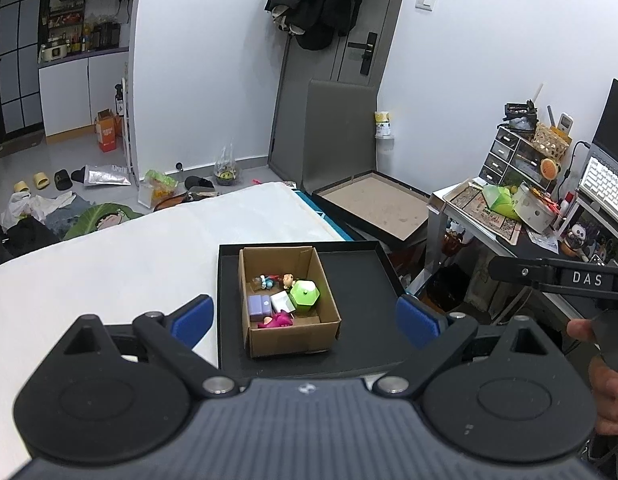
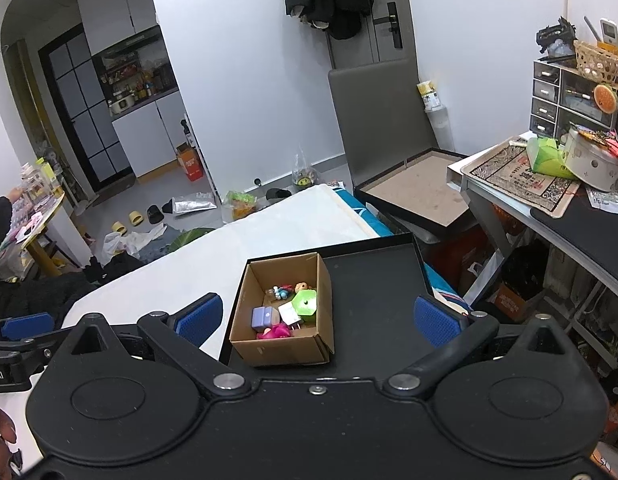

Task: Organize rigid objects

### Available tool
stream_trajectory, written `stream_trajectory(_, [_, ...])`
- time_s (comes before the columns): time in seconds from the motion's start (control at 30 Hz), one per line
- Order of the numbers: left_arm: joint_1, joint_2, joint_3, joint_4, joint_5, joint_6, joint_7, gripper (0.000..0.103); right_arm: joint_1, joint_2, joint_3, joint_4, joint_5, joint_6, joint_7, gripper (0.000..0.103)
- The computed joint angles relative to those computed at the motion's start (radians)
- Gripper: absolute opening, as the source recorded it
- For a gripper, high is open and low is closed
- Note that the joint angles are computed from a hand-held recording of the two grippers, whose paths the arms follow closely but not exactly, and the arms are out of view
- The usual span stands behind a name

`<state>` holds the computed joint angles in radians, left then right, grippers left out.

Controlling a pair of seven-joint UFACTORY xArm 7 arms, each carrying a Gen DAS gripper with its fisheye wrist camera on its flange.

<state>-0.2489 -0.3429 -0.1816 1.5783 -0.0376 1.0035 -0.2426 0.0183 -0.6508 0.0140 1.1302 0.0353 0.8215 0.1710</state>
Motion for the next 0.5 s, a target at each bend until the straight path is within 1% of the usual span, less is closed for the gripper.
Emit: stream_trajectory(0.5, [0.002, -0.023, 0.0, -0.024, 0.0, -0.003, -0.004, 0.097, 0.004, -0.024, -0.001, -0.02, 0.007, 0.001, -0.004, 0.103])
